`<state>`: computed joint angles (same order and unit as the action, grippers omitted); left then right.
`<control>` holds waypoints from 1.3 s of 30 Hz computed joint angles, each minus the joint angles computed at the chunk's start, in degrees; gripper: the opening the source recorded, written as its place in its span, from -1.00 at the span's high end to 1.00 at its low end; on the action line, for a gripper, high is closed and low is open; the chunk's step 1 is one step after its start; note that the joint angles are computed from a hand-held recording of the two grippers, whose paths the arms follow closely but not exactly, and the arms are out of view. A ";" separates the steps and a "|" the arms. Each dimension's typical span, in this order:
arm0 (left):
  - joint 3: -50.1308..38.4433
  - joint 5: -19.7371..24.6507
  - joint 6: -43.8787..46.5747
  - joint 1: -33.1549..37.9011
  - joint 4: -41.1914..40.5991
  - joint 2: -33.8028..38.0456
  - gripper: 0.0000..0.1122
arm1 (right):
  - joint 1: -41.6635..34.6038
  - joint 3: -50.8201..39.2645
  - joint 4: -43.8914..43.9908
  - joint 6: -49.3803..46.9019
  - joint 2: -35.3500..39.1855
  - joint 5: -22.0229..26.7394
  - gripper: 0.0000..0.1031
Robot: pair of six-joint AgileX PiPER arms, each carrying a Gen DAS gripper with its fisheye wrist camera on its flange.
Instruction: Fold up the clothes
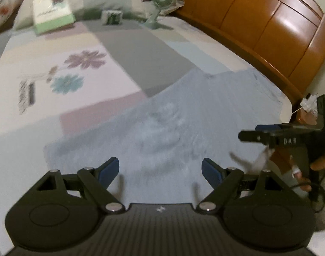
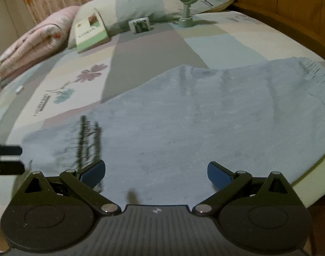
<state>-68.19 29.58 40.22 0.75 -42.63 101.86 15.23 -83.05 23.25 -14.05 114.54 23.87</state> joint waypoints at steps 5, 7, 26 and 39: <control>-4.74 1.61 -1.25 -2.55 0.79 6.75 -0.50 | -0.32 -3.82 -10.09 6.89 3.06 1.60 -1.00; -3.73 0.57 0.66 -2.47 -0.96 6.78 -0.50 | -0.48 -4.66 -11.96 8.11 4.46 2.47 -1.00; -13.61 -4.68 -17.04 -7.89 11.12 11.38 -0.52 | -2.13 -0.25 -7.75 -4.99 1.90 1.13 -1.00; -17.77 -3.37 -20.56 -11.11 16.04 13.55 -0.52 | -14.37 -8.97 -8.23 1.54 7.87 0.92 -1.00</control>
